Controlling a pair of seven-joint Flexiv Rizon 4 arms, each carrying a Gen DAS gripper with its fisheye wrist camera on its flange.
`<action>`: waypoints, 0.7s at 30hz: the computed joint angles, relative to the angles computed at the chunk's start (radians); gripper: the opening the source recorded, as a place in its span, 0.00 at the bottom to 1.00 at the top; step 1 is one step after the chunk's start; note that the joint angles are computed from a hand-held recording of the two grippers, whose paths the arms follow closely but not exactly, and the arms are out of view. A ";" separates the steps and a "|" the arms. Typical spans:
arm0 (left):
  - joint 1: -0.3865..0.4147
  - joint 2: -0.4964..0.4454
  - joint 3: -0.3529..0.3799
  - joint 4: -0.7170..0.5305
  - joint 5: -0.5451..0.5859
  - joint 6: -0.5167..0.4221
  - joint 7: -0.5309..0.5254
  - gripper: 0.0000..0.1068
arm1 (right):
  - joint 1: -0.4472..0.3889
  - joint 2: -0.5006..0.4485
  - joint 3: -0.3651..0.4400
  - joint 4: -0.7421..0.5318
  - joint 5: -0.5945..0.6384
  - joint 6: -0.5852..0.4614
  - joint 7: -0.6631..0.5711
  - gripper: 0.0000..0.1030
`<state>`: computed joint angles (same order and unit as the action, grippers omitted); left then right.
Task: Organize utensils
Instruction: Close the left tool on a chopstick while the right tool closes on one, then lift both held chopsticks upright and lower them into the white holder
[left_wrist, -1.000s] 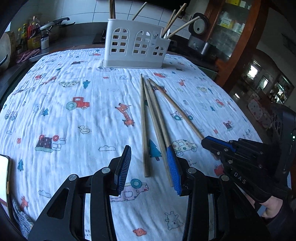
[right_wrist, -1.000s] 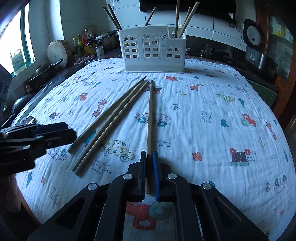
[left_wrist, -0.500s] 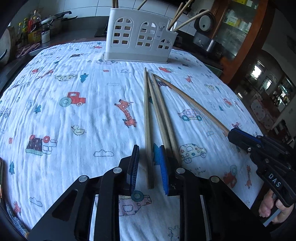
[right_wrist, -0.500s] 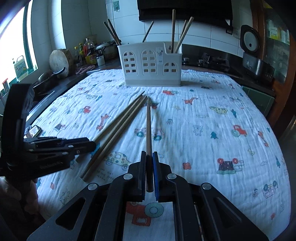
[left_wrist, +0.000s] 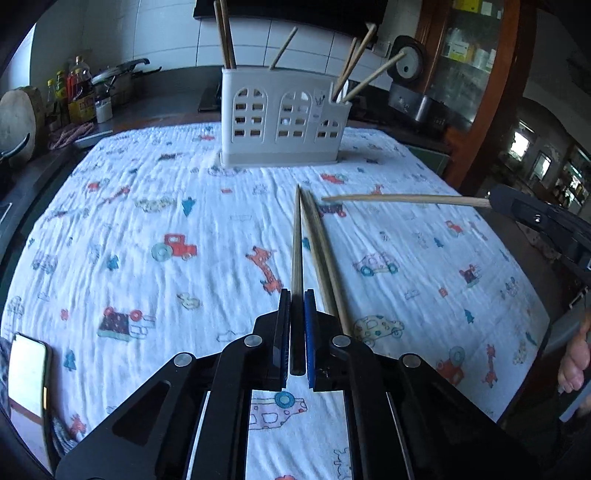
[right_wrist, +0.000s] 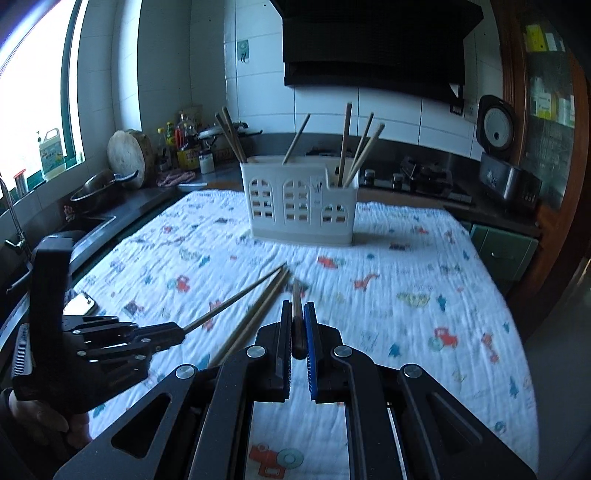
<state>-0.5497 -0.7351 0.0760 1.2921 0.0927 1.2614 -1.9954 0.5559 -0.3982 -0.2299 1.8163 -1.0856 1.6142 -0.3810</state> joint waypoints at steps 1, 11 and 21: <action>0.006 0.007 -0.004 -0.002 0.001 0.012 0.009 0.06 | -0.023 -0.003 0.036 -0.015 0.032 -0.015 -0.042 0.07; 0.077 0.009 -0.067 -0.133 -0.057 0.027 0.177 0.06 | -0.161 -0.085 0.312 -0.260 0.411 -0.226 -0.521 0.07; 0.104 -0.107 -0.081 -0.434 -0.114 -0.140 0.297 0.06 | -0.176 -0.202 0.388 -0.618 0.680 -0.443 -0.819 0.06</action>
